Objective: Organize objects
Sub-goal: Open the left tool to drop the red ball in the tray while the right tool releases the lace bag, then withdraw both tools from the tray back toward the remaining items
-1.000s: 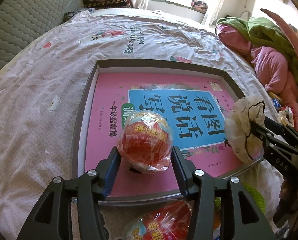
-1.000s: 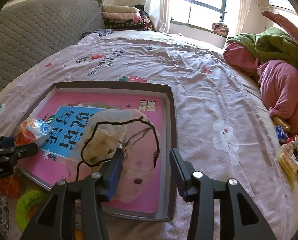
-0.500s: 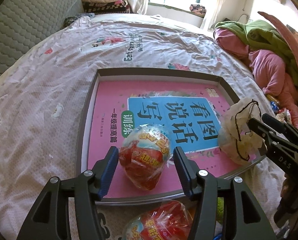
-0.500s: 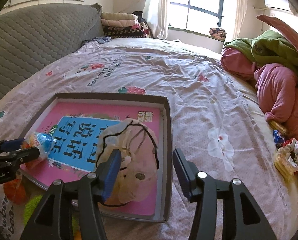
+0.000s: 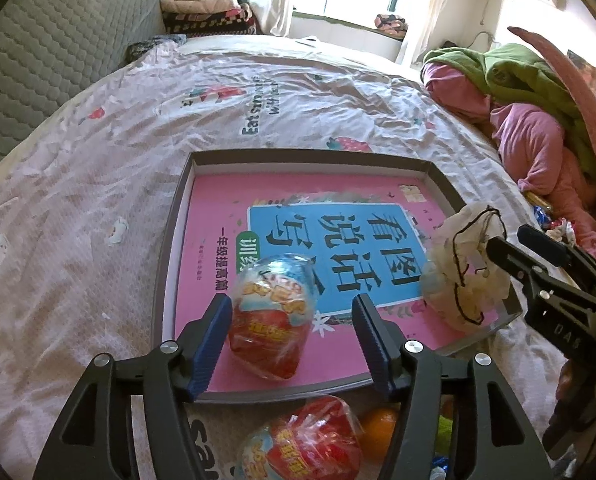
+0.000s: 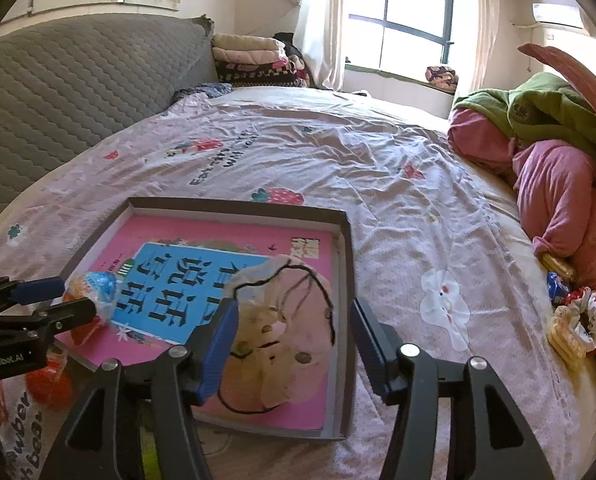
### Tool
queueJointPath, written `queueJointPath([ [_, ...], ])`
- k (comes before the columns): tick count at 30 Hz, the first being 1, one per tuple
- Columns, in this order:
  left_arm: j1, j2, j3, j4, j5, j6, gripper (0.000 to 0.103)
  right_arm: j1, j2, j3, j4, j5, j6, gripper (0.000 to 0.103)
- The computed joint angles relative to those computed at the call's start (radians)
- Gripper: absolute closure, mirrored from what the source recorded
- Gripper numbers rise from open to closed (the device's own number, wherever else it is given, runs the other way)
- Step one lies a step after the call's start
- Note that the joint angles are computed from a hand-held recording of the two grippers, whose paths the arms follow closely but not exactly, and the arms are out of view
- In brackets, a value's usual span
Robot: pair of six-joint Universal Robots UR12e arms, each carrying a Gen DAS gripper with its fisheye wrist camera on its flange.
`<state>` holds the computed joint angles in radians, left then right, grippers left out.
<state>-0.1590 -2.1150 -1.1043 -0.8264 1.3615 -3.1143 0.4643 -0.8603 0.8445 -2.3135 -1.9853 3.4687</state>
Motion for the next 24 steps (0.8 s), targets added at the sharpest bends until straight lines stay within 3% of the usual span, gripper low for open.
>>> queueJointPath([
  [3, -0.002, 0.010, -0.009, 0.020, -0.002, 0.007, 0.031, 0.004, -0.001, 0.000, -0.013, 0.004, -0.010, 0.044],
  [24, 0.007, 0.081, -0.070, 0.083, -0.020, 0.009, 0.030, 0.043, -0.035, 0.023, -0.106, 0.002, -0.074, 0.044],
])
